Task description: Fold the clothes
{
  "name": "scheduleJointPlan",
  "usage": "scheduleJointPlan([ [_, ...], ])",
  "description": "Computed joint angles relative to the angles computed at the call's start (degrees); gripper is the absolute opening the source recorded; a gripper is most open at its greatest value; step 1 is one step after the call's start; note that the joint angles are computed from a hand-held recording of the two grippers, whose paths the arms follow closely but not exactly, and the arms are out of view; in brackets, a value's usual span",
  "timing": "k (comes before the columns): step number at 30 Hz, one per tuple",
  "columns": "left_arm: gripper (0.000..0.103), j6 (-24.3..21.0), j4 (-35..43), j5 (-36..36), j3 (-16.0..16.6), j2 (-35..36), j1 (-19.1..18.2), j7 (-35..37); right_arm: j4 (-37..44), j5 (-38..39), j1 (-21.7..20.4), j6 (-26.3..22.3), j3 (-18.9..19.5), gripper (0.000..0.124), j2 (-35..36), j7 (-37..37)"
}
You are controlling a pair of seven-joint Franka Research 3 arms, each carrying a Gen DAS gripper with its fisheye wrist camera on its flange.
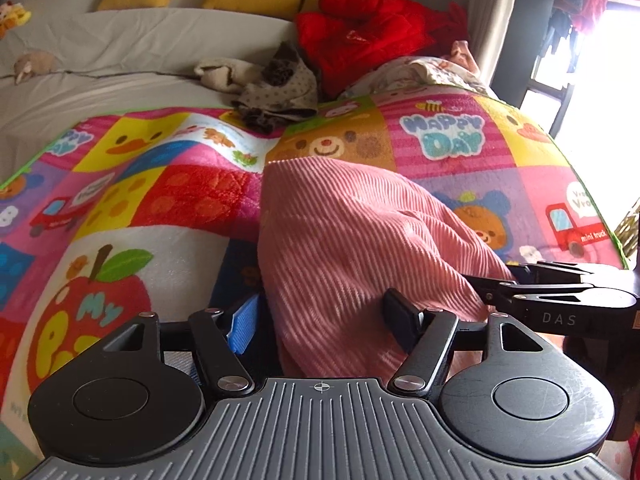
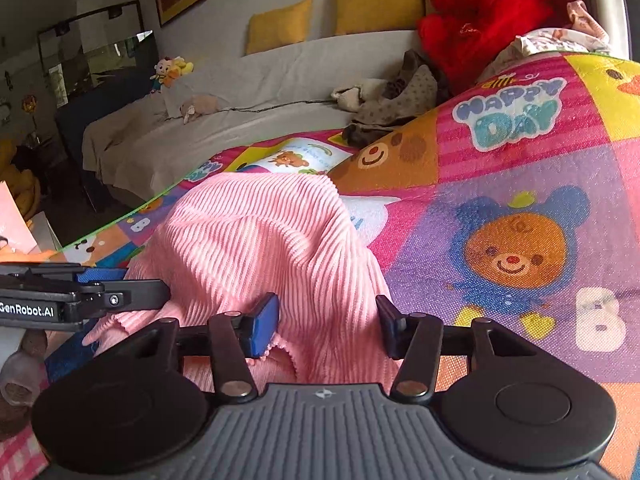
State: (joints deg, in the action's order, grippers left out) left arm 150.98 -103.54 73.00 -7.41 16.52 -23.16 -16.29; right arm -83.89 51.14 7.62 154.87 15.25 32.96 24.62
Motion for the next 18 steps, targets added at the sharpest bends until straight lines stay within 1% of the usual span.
scheduleJointPlan([
  [2, 0.073, -0.87, -1.85, 0.87, -0.03, -1.92, -0.32, -1.88, -2.38, 1.3, -0.88, 0.62, 0.79, 0.052, -1.5, -2.56],
  [5, 0.072, -0.51, -3.73, 6.84, -0.23, -4.71, -0.22, -8.8, -4.43, 2.55, -1.12, 1.15, 0.79, 0.052, -3.02, -4.95],
  [7, 0.069, 1.64, -3.19, 11.46, -0.63, -5.06, 0.62, -13.06, -4.9, 2.79, -0.9, 1.28, 0.41, 0.052, -3.54, -5.55],
  [8, 0.068, 3.15, -2.46, 12.73, -0.91, -4.58, 1.17, -14.1, -5.39, 3.36, -1.01, 1.66, 0.55, 0.052, -4.01, -6.57],
  [10, 0.066, 5.93, -0.46, 13.41, -1.39, -2.76, 1.93, -14.08, -6.52, 5.86, -1.81, 2.86, 1.56, 0.053, -5.01, -10.93],
  [13, 0.065, 8.17, 2.57, 9.53, -1.64, 1.18, 1.94, -9.4, -8.14, 10.66, -2.74, 4.55, 2.66, 0.056, -6.62, -18.17],
  [15, 0.066, 7.49, 3.67, 7.81, -0.91, 3.05, 0.84, -7.61, -8.2, 9.39, -1.53, 3.1, 0.63, 0.059, -7.08, -15.79],
  [17, 0.066, 6.95, 3.65, 8.36, 0.16, 3.2, -0.38, -8.03, -7.87, 4.57, 0.88, 2.63, -2.37, 0.06, -6.69, -10.15],
  [18, 0.066, 6.56, 3.12, 8.47, 0.46, 2.65, -0.81, -8.73, -7.86, 2.51, 1.7, 3.09, -3.27, 0.06, -6.32, -8.31],
])
